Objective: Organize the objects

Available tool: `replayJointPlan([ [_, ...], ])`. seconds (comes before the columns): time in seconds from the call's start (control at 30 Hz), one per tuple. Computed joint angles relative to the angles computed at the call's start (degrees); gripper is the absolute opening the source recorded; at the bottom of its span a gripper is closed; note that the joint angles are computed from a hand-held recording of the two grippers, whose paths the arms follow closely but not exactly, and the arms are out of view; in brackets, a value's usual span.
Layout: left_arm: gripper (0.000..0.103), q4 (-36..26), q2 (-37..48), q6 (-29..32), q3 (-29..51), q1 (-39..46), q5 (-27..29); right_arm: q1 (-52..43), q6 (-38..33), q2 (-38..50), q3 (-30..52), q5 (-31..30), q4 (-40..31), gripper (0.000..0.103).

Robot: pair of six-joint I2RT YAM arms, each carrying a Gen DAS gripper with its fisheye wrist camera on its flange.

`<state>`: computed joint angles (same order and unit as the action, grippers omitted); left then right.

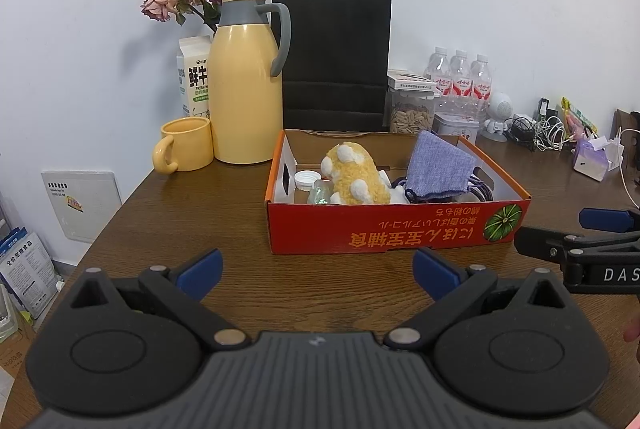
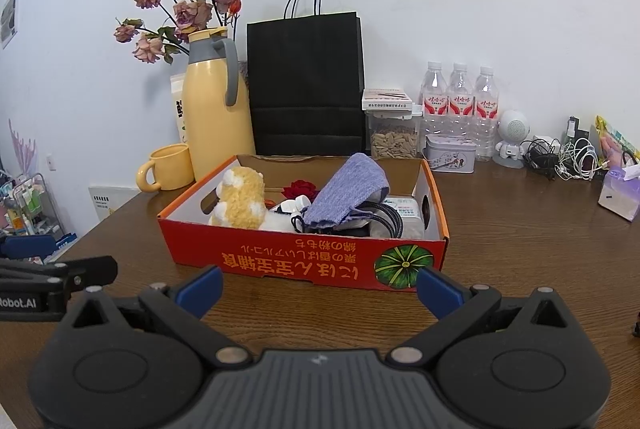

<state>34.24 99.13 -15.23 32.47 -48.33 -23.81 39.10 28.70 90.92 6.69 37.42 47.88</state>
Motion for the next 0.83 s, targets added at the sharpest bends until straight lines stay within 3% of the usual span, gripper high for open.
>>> replayJointPlan([
  [0.83, 0.103, -0.82, -0.38, -0.77, -0.08, 0.46, 0.12, 0.11, 0.16, -0.35, 0.03, 0.01, -0.67, 0.103],
])
